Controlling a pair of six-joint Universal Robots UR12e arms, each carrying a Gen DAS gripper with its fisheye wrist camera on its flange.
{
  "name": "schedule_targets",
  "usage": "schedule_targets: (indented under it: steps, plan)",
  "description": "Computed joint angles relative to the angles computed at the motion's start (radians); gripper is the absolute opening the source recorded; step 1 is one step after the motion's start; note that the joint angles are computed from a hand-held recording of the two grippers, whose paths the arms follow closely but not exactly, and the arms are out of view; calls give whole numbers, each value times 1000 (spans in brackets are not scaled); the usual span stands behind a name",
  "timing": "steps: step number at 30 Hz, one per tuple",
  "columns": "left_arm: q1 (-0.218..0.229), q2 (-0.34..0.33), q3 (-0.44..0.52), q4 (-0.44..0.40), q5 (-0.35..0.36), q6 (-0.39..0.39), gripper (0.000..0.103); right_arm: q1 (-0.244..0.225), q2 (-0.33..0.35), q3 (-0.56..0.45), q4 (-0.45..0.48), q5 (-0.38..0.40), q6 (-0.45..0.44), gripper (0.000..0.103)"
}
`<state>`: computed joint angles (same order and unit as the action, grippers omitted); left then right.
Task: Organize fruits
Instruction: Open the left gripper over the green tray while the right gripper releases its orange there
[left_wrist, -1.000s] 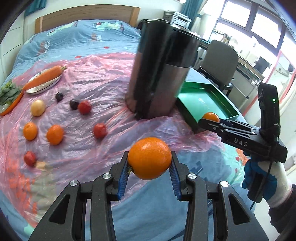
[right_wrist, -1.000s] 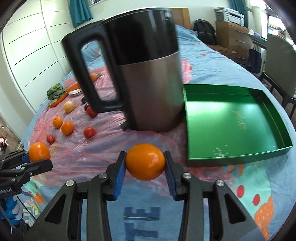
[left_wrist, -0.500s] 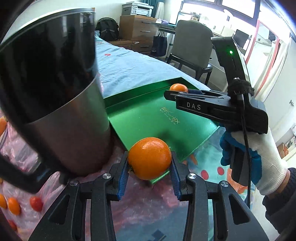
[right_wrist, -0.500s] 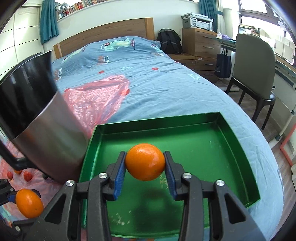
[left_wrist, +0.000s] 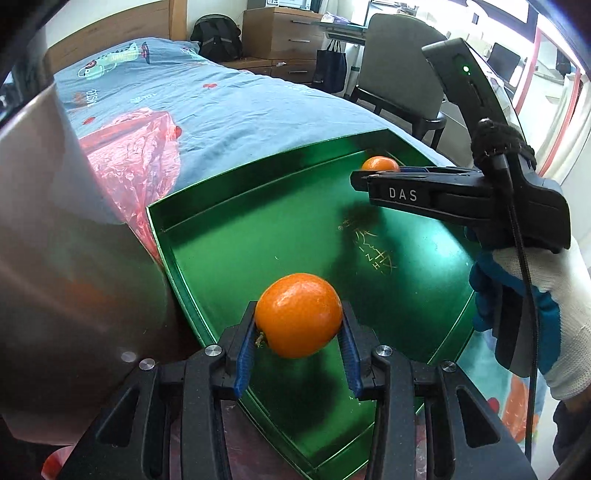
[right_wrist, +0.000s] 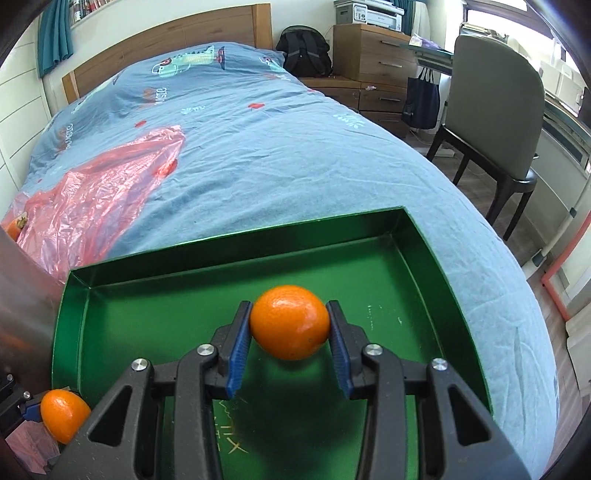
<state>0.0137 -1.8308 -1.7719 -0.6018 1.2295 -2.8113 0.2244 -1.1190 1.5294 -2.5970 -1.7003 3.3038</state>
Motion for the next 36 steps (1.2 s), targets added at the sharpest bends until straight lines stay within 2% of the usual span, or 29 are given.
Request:
schedule_targets:
  steps: [3, 7, 17, 21, 23, 24, 26, 33, 36]
  plan:
    - [-7, -15, 13, -18, 9, 0, 35, 4, 8, -14, 44, -13, -2, 61]
    - [-14, -23, 7, -1, 18, 13, 36, 7, 12, -23, 70, -26, -2, 61]
    - [-30, -18, -25, 48, 59, 36, 36, 1, 12, -15, 57, -7, 2, 62]
    - [-27, -7, -27, 24, 53, 36, 37, 2, 10, -19, 69, -7, -3, 63]
    - [-31, -4, -23, 14, 68, 42, 40, 3, 6, -14, 58, -4, -2, 77]
    - [-31, -2, -22, 16, 72, 41, 42, 3, 2, -9, 49, -3, -1, 81]
    - [-29, 7, -26, 26, 71, 38, 48, 4, -10, 1, 36, -3, 8, 87]
    - [-14, 75, -69, 54, 46, 68, 50, 12, -78, 57, -16, -1, 39, 87]
    - [8, 120, -98, 41, 4, 84, 50, 22, -109, 79, -33, -4, 38, 87]
